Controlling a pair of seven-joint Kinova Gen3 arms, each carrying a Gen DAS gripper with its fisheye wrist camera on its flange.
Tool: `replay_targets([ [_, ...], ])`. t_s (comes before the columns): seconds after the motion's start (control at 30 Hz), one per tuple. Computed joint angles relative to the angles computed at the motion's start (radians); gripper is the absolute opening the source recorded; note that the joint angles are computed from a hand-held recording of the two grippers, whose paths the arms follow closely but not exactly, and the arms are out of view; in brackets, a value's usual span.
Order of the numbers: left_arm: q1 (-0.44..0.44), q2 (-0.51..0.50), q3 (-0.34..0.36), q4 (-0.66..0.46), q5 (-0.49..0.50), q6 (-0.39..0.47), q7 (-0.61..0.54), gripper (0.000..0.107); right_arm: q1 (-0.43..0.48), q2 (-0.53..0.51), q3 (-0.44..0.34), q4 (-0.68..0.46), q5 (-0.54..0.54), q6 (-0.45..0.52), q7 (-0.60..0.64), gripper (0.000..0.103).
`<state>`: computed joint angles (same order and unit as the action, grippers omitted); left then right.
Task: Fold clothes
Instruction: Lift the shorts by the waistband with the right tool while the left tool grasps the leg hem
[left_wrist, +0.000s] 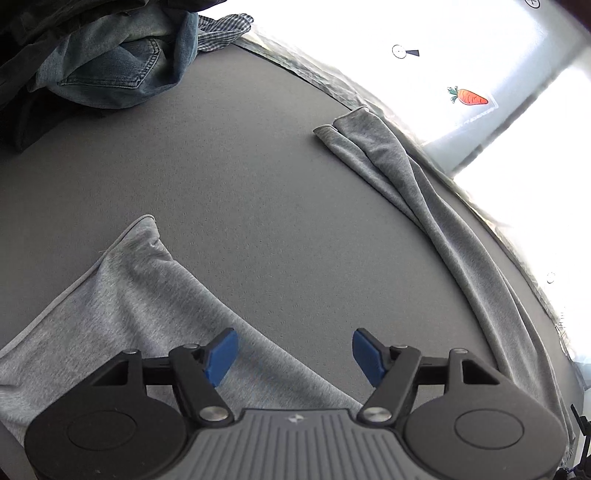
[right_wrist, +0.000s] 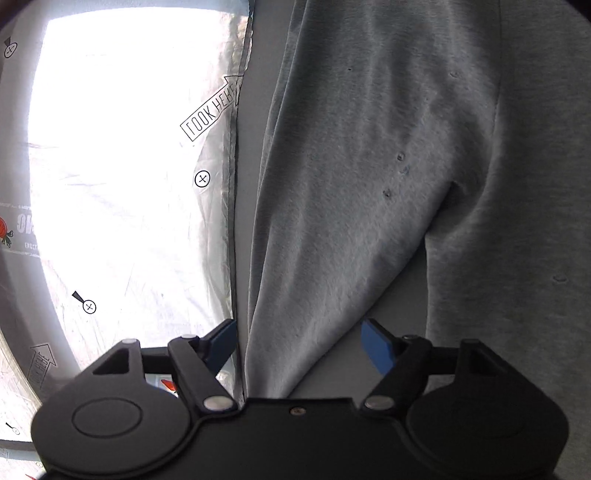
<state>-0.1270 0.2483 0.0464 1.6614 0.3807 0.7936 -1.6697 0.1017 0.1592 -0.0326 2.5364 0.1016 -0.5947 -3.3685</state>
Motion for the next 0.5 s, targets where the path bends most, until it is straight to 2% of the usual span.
replay_targets([
  [0.07, -0.033, 0.039, 0.002, -0.041, 0.024, 0.023, -0.042, 0.07, -0.08, 0.056, -0.022, -0.068, -0.081, 0.03, -0.012, 0.055],
  [0.17, -0.081, 0.108, 0.015, -0.108, 0.076, 0.061, -0.092, 0.07, -0.088, 0.148, -0.115, -0.2, -0.176, 0.106, 0.005, 0.036],
  [0.2, -0.089, 0.142, 0.016, -0.146, 0.079, 0.083, -0.09, 0.07, -0.096, 0.181, -0.128, -0.247, -0.192, 0.128, -0.006, 0.034],
  [0.3, -0.098, 0.239, 0.026, -0.268, 0.076, 0.14, -0.071, 0.07, -0.166, 0.272, -0.098, -0.386, -0.218, 0.188, -0.035, 0.034],
  [0.5, -0.112, 0.418, 0.068, -0.526, 0.099, 0.232, -0.011, 0.07, -0.216, 0.419, -0.091, -0.664, -0.285, 0.31, 0.026, 0.034],
])
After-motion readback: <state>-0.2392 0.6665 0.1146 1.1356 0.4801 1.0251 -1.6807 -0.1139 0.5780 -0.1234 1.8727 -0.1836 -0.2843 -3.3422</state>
